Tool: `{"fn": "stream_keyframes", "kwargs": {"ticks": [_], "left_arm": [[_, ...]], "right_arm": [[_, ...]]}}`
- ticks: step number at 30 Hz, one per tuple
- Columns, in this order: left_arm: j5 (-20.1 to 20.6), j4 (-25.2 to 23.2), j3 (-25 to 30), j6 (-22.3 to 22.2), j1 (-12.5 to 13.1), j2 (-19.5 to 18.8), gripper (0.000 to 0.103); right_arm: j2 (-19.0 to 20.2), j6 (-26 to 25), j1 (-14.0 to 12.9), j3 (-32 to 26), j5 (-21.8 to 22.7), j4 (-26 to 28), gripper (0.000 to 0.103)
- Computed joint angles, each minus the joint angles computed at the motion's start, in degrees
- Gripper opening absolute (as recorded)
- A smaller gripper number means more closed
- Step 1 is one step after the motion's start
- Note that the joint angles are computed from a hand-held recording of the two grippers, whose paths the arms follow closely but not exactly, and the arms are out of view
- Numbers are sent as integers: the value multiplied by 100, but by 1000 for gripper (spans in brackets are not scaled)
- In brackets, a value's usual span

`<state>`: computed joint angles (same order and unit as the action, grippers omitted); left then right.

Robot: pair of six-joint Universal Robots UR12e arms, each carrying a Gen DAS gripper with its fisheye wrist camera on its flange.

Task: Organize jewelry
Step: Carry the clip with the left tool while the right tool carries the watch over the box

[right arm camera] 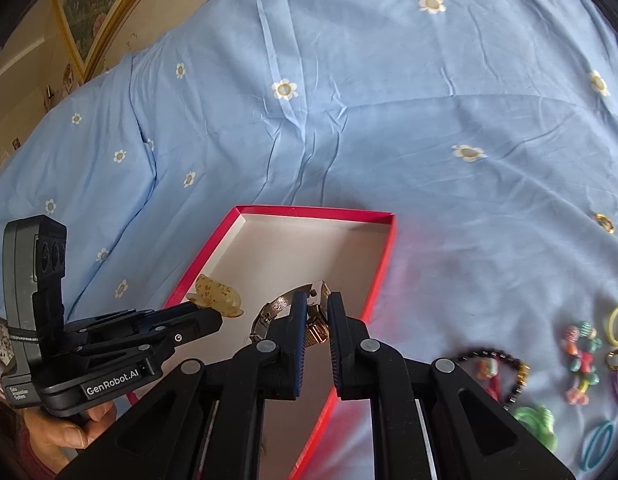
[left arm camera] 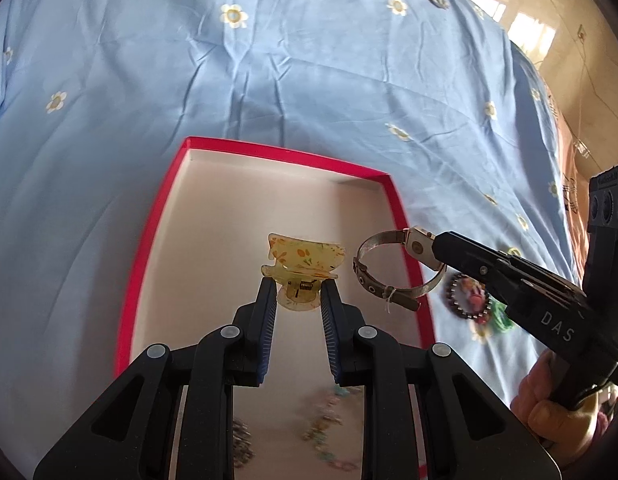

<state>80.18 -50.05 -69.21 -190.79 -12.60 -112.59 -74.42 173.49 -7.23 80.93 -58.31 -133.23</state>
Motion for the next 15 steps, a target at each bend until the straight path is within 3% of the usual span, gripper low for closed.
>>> {"fn": "stream_keyframes", "kwargs": {"ticks": [15], "left_arm": [[314, -366, 316, 65, 83, -317, 20]], "right_arm": [[407, 59, 225, -312, -250, 91, 10]]}}
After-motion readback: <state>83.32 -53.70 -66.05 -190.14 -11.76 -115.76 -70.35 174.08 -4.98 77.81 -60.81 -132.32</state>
